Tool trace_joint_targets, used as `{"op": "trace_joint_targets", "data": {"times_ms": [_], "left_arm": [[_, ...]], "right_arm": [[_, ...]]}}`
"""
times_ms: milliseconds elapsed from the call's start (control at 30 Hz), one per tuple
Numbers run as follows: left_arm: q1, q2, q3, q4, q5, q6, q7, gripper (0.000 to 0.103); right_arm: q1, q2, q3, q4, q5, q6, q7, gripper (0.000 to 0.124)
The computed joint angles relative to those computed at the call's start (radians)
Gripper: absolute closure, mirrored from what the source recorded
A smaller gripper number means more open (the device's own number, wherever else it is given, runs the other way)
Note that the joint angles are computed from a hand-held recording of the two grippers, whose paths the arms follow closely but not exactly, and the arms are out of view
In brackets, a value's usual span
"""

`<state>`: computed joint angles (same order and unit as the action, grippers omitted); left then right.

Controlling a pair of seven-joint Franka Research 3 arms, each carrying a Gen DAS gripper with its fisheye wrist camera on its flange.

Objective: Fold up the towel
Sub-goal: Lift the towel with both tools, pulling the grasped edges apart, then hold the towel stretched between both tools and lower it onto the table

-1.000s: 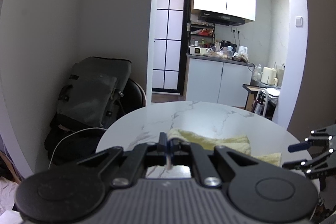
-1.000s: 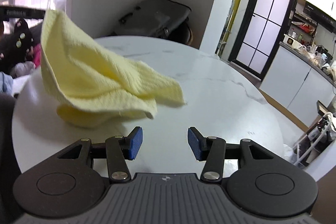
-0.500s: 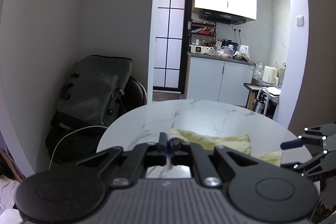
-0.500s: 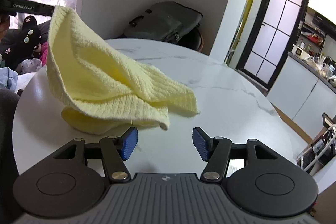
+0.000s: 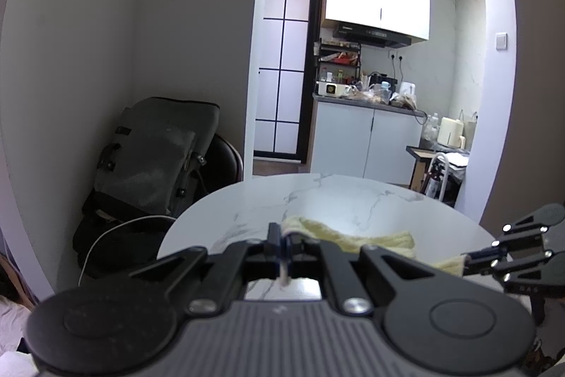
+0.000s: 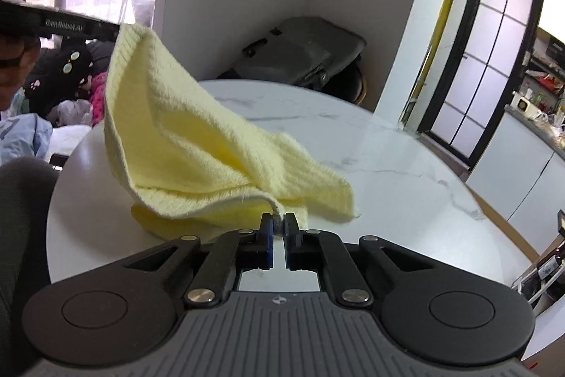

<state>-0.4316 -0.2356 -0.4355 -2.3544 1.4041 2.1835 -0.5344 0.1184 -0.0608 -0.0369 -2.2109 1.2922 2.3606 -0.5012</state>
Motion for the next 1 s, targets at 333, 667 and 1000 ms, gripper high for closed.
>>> {"op": "trace_joint_targets", "data": {"times_ms": [333,667,1000], "left_arm": [[-0.009,-0.025,-0.019,0.012,0.038,-0.054,-0.018,0.1],[-0.013,-0.054,-0.049,0.058,0.101,-0.122,0.04,0.1],[-0.028,-0.088,-0.096,0.1,0.121,-0.206,0.134,0.1]], "right_arm": [[-0.01,-0.072,-0.03,-0.003,0.122,0.009,-0.043,0.118],[-0.015,-0.14,-0.061,0.023,0.247,0.017,-0.101,0.118],[-0.01,-0.245,-0.094,-0.002,0.356,-0.002,-0.164,0.118]]}}
